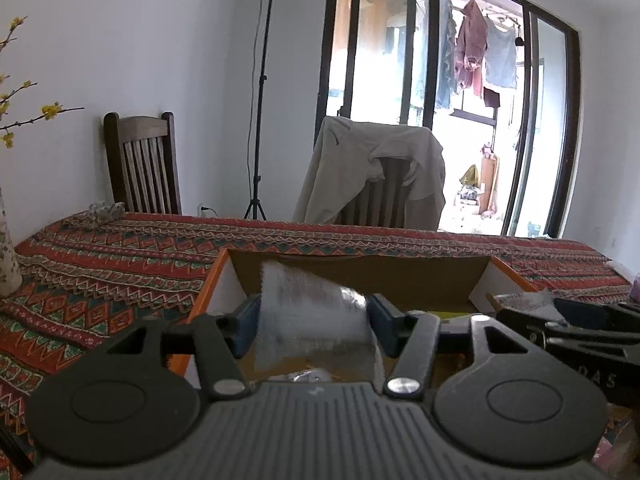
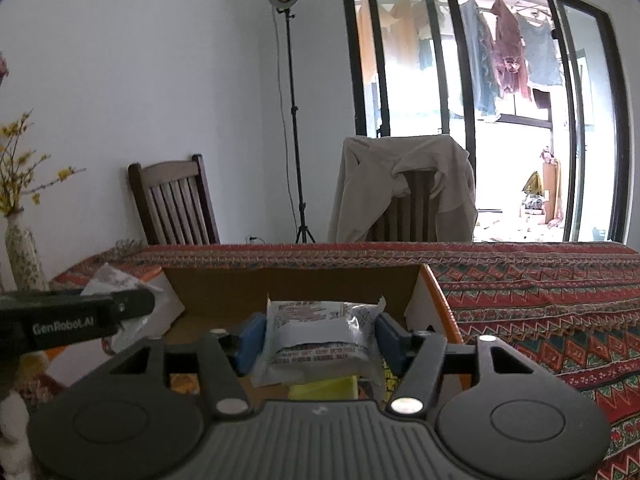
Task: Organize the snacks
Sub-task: 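Carry both white packets over the box and open both grippers, then move both grippers back to the snack pile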
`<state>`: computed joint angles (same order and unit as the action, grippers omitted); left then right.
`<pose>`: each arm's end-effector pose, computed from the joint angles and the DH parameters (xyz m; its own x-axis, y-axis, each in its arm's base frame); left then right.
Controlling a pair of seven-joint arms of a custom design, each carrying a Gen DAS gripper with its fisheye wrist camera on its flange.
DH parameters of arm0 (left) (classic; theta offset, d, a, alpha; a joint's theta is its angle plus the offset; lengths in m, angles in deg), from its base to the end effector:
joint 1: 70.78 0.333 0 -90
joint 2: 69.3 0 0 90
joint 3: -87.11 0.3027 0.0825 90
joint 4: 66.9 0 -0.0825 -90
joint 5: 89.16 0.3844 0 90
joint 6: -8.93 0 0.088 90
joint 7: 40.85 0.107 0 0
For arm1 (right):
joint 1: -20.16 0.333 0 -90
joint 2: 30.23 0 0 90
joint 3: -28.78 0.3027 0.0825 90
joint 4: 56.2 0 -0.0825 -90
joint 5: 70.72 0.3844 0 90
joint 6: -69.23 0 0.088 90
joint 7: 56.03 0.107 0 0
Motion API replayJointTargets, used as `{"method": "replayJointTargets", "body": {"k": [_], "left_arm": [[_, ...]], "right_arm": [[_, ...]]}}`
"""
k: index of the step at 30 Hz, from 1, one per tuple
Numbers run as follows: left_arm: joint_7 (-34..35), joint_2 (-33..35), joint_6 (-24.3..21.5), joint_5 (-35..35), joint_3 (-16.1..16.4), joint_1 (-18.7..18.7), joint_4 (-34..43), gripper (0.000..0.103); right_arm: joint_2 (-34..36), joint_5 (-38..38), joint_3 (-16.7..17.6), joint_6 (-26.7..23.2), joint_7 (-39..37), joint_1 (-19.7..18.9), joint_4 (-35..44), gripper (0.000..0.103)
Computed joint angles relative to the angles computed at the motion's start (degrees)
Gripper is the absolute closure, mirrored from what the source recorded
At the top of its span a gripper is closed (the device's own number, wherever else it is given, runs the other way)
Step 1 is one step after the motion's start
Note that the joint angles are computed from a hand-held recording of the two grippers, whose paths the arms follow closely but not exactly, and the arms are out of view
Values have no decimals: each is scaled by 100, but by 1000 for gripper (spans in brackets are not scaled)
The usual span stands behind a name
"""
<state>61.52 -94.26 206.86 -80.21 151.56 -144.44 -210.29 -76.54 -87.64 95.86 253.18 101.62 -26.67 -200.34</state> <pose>0.4930 -0.0579 0.4809 -0.3785 -0.9228 0.0718 -0.3612 0.0758 -0.9294 0.4244 0.2463 0.4652 -0.1586 -0.9830 -0.0926 -0.3487 0.1436 -0.9262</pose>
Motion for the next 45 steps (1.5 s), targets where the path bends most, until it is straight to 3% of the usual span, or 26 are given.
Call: {"method": "replayJointTargets", "body": {"k": [1, 2, 4, 5, 22, 27, 33, 45], "left_arm": [[-11, -37, 19, 0, 36, -21, -10, 28], [-36, -66, 64, -19, 68, -40, -24, 22], [-130, -86, 198, -48, 62, 0, -65, 0], [-197, -104, 255, -24, 78, 13, -78, 0], [-947, -2, 491, 761, 16, 320, -165, 0], [-1167, -243, 299, 932, -155, 529, -211, 0], [-1171, -555, 239, 768, -827, 1175, -410, 0], [-656, -1467, -161, 471, -1629, 2177, -1068, 0]], "right_arm": [[-34, 7, 10, -5, 11, -2, -6, 32], [-45, 13, 11, -1, 18, 0, -11, 25], [-82, 52, 0, 36, 68, 42, -72, 10], [-74, 62, -20, 50, 74, 76, -104, 0], [-282, -170, -164, -347, 406, 245, -151, 0], [-388, -232, -267, -441, 512, 327, -178, 0], [-551, -426, -577, -765, 572, 702, -192, 0], [-759, -950, -1255, -1489, 859, 1893, -450, 0]]}}
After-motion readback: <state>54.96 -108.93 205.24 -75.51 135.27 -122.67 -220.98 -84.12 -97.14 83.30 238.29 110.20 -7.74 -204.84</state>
